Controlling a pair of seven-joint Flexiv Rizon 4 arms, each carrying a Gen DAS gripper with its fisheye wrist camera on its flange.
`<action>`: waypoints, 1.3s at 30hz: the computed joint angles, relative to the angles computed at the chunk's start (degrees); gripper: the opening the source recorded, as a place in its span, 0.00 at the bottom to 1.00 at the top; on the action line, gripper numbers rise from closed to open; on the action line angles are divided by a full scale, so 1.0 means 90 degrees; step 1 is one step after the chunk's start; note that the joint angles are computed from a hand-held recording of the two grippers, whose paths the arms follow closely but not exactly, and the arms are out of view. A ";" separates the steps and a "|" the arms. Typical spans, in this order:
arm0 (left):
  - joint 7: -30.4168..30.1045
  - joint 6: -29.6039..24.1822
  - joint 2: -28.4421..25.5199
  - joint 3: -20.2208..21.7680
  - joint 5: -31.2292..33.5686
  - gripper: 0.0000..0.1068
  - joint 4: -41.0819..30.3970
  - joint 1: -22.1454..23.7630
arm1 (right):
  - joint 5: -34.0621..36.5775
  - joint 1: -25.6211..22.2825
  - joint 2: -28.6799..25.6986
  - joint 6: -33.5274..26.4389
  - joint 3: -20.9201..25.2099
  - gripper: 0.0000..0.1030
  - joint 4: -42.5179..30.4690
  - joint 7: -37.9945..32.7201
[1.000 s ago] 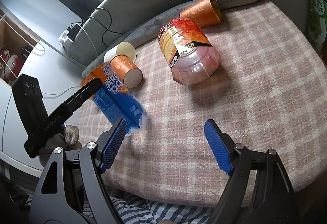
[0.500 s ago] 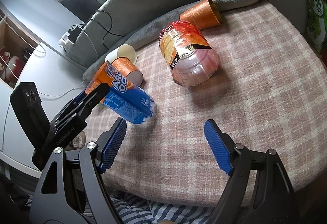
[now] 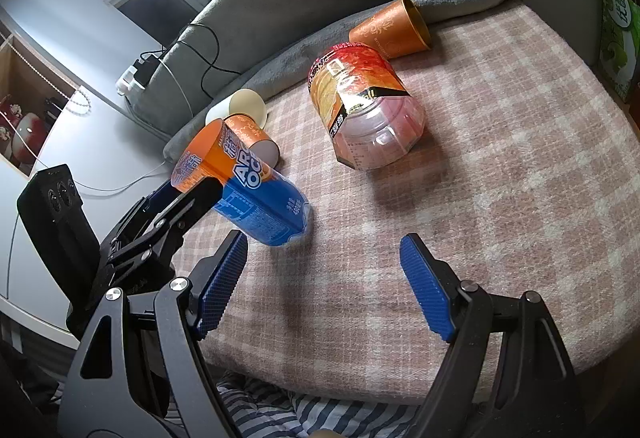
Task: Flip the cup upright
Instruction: 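Lower the cup base-down onto the table and open the left gripper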
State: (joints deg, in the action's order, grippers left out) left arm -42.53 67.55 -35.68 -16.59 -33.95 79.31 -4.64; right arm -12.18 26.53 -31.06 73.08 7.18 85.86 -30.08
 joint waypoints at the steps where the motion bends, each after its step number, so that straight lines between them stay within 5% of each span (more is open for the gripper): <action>1: 0.0010 -0.0017 0.0014 -0.0018 -0.0015 0.75 0.0014 0.0013 | -0.0021 0.0027 0.0020 0.0026 -0.0037 0.79 0.0036 0.0036; 11: 0.0017 -0.0057 0.0330 -0.0012 -0.0334 0.75 0.0424 0.0161 | -0.0810 0.0441 0.0165 0.0181 -0.0666 0.79 0.0284 0.0602; 23: 0.0385 0.1059 0.0857 -0.0239 -0.0996 0.75 0.1256 0.0412 | -0.3571 0.1127 0.0335 -0.0599 -0.1673 0.79 0.0347 0.1973; 25: 0.0443 0.1272 0.0909 -0.0295 -0.1096 0.75 0.1352 0.0450 | -0.3991 0.1153 0.0368 -0.0753 -0.1713 0.80 0.0336 0.2207; 27: 0.0491 0.1526 0.0963 -0.0375 -0.1212 0.76 0.1461 0.0508 | -0.4427 0.1180 0.0393 -0.0911 -0.1750 0.90 0.0305 0.2432; 39: 0.0262 0.2920 0.1042 -0.1023 -0.1089 0.76 0.1800 0.1041 | -0.6180 0.1097 0.0362 -0.2028 -0.1452 0.93 -0.0035 0.3192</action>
State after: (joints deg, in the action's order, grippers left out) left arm -40.17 93.83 -26.30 -25.80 -43.75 95.51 4.73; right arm -67.80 36.40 -27.80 54.83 -5.89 85.55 -1.35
